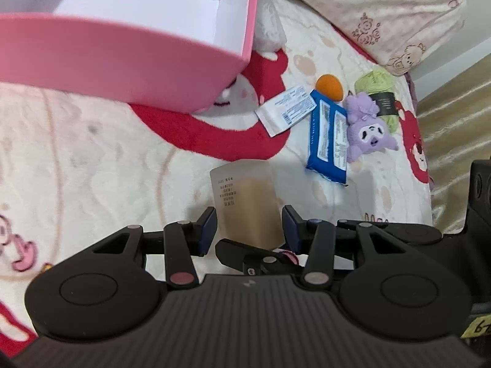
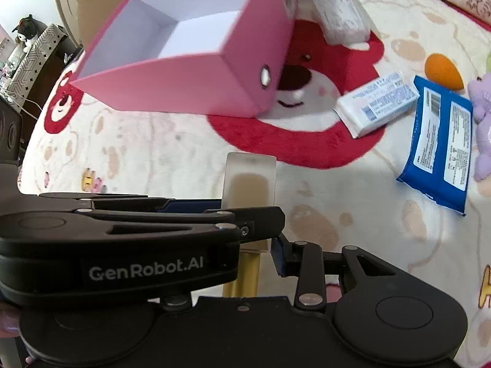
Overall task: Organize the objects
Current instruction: 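Lift the tube with the left gripper and carry it into the pink box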
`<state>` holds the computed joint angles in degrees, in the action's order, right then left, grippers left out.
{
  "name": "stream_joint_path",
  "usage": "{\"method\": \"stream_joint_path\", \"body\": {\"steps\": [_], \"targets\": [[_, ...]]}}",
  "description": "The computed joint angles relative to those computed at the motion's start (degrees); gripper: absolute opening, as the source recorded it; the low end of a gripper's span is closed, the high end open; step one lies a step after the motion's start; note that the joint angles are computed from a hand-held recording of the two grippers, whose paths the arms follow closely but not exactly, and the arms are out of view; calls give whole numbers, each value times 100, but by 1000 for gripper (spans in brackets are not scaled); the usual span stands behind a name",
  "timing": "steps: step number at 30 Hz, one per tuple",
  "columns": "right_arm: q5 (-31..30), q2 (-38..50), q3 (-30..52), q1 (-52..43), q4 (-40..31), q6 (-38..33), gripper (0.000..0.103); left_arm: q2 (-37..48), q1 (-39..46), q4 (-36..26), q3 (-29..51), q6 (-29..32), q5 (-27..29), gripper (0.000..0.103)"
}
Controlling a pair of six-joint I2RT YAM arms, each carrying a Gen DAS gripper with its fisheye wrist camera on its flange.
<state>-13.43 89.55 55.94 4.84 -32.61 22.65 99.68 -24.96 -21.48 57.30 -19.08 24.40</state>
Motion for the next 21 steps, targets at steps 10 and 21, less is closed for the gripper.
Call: {"method": "stream_joint_path", "body": {"steps": [10, 21], "targets": [[400, -286, 959, 524, -884, 591, 41, -515, 349, -1649, 950, 804, 69, 44], [821, 123, 2616, 513, -1898, 441, 41, -187, 556, -2859, 2682, 1386, 171, 44]]}}
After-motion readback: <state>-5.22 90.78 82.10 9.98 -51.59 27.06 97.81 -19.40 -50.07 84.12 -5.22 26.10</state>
